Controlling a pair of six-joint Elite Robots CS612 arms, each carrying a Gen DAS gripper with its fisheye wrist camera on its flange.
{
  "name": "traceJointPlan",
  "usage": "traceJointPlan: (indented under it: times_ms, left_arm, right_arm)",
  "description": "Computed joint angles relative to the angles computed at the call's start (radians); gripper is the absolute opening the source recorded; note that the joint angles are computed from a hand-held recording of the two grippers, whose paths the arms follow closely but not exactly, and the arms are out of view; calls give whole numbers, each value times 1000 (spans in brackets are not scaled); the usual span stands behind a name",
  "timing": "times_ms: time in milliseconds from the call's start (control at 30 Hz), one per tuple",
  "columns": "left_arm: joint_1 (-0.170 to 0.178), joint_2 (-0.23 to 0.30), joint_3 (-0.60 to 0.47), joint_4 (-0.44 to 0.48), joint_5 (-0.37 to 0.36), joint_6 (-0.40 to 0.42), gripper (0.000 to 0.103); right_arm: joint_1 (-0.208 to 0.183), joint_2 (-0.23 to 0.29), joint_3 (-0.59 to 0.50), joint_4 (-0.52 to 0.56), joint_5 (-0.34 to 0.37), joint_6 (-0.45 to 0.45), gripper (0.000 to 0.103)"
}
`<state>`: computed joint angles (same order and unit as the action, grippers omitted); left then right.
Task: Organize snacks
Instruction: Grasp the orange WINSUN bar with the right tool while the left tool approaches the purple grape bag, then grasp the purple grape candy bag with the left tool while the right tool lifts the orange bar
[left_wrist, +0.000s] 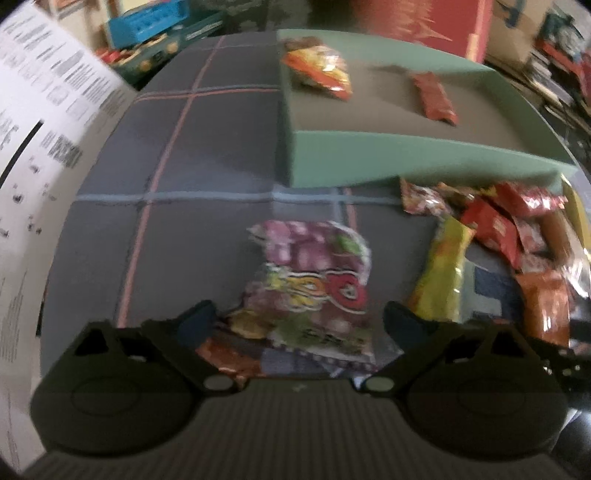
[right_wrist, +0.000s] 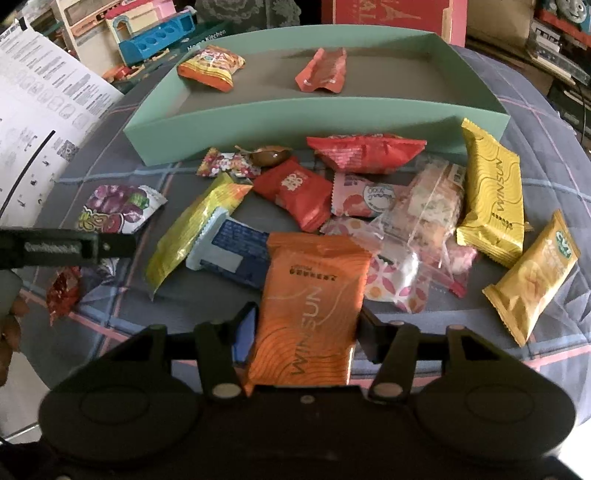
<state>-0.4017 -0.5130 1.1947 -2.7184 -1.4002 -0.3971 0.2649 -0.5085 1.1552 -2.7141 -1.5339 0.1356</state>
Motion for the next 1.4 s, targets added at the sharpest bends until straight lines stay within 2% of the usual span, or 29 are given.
traceJointPlan:
  times_ms: [33,167,600,867,900,967,1000,1033,1167,1200,1300,1367,1400]
  left_arm:
    - [-3,1,0,-4,6,12,82]
    - [-11,-1,12,-52,14,54,81]
    - [6,-48,84,-137,-13,-30,80]
    - [6,-63,99,-204,-17,-29,80]
    - [5,-63,95,-209,-15,-26,80]
    - [5,-61,85,-219,-12,-19,80]
    - [5,-59,79,-224,-10,-16,80]
    - [5,-57,72,-225,-9,-15,80]
    - [5,-51,56,-209,-12,-15,80]
    - [5,-49,52,-201,-17,-19,80]
    - [7,-46,50,-186,-27,-31,80]
    - [9,-44,50,-182,-32,-39,80]
    - [10,-43,50,-181,-34,-43,80]
  right_arm:
    - [0,-1,3,-6,1,1,54]
    - [-9,-11,22,-27,33,13,53]
    - [-44,-39,69,-111,193,92,53]
    - [-51,-44,66,-150,229,105,52]
    - [-52,-43,62,-154,231,104,50]
    - [-53,-39,51,-165,229,100,36]
    - [-53,-36,44,-163,230,98,26]
    - [-55,-32,33,-154,241,96,21]
    - [-51,-23,13,-103,217,64,21]
    - [-51,-22,12,-91,219,67,21]
    - [-54,-21,15,-58,232,77,32]
    - [-51,-23,21,-55,243,61,47]
    - [-47,-23,23,-56,242,39,65]
